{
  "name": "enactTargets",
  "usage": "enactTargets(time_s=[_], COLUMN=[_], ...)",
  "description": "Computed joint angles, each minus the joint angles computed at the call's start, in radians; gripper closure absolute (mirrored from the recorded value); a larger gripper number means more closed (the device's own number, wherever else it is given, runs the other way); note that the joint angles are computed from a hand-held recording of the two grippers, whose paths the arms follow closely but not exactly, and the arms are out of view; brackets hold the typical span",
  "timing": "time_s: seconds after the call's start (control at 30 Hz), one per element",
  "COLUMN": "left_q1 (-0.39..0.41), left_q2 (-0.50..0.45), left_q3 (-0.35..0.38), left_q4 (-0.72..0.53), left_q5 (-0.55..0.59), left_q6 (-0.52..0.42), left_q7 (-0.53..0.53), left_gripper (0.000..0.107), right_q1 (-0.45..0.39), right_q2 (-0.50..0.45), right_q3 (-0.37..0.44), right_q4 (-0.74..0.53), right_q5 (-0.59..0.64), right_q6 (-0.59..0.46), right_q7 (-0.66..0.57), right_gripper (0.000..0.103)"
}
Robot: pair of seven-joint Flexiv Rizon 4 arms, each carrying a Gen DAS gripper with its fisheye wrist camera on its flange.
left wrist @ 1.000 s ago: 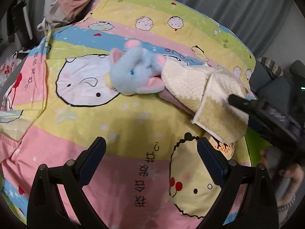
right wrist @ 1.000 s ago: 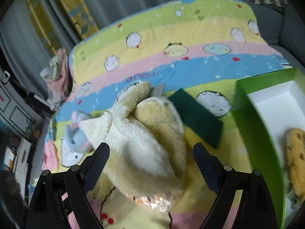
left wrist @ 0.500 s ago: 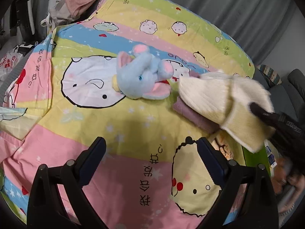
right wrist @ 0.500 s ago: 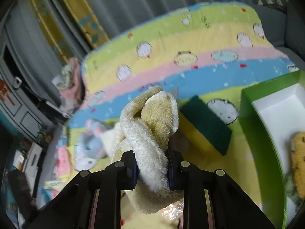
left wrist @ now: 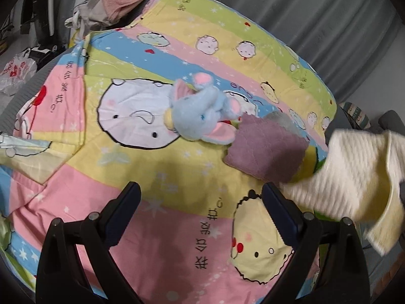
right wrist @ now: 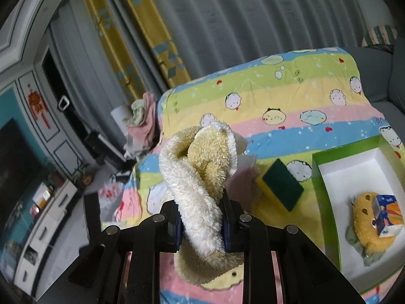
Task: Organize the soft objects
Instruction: 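Lift the cream towel with the right gripper and carry it toward the green box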
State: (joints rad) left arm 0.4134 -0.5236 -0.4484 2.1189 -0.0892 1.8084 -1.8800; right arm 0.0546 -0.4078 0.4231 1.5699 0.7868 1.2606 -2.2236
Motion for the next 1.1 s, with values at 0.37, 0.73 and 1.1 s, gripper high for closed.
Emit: enactTargets(time_s=[0.37, 0.73, 1.1], left_q1=[-0.055, -0.008, 0.152], left_q2=[0.041, 0.045, -0.004], left_q3=[0.098, 0.042, -0.188], left_q4=[0.016, 0.052, 0.075], left_q5=[-0.081, -0.164, -0.188], left_q6=[-0.087, -0.15, -0.161], left_q7=[0.028, 0.132, 0.241], left_gripper=[0.011, 0.011, 0.011], right_q1=[0.126, 0.219, 0.162], right_q2=[-0.158, -0.363, -0.288], right_q3=[-0.054, -0.082, -0.08], right_q4=[-0.078, -0.228, -0.153], right_q5=[-0.273, -0.41, -0.457], right_q6=[-0.274, -0.315, -0.205], right_q7=[0.163, 0.316, 0.411], right_gripper=[0.079, 0.078, 0.029])
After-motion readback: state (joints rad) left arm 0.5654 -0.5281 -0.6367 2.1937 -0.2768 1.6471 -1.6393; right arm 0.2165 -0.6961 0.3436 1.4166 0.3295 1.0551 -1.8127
